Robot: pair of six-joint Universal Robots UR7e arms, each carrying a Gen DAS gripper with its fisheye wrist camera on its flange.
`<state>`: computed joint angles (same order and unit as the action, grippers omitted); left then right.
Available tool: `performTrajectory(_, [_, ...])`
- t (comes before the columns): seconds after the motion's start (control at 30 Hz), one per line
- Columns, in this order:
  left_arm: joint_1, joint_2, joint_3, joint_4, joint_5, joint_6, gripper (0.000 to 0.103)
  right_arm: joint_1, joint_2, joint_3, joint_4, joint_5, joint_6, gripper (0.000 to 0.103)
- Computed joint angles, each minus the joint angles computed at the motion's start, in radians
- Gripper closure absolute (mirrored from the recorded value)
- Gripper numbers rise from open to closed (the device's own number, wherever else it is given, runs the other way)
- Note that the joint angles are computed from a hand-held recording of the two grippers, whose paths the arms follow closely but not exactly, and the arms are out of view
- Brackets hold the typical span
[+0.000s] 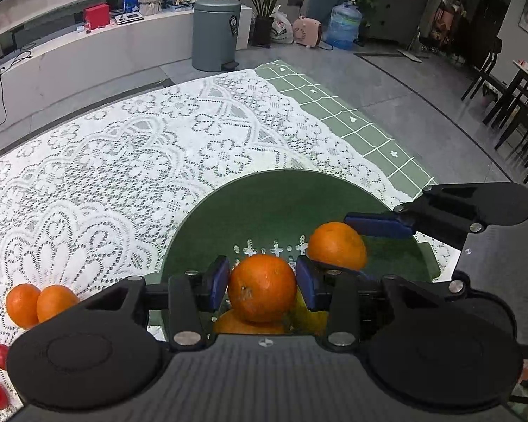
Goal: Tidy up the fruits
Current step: 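Lower the oranges into the colander and open both tools, then withdraw both tools from the colander back toward the fruit pile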
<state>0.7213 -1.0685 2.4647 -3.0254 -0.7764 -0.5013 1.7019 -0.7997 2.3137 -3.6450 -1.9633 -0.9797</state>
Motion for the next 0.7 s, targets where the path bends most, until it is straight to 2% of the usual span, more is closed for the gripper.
performTrajectory(0.2, [0.012,0.008,-0.008,0.012,-0.002,-0.004,0.050,-0.003,0.014,-0.018,0.024,-0.025,0.006,0.062])
performTrajectory(0.5, [0.011,-0.008,-0.006,0.063,0.001,-0.029,0.048,-0.002,0.011,-0.007,0.019,-0.039,0.002,0.059])
performTrajectory(0.57, [-0.003,-0.019,0.005,0.060,0.005,-0.033,0.045,0.003,0.002,0.002,0.008,-0.035,0.001,0.051])
performTrajectory(0.7, [-0.048,-0.045,0.036,0.046,0.039,-0.040,0.035,0.016,-0.020,0.033,-0.032,-0.023,0.007,0.043])
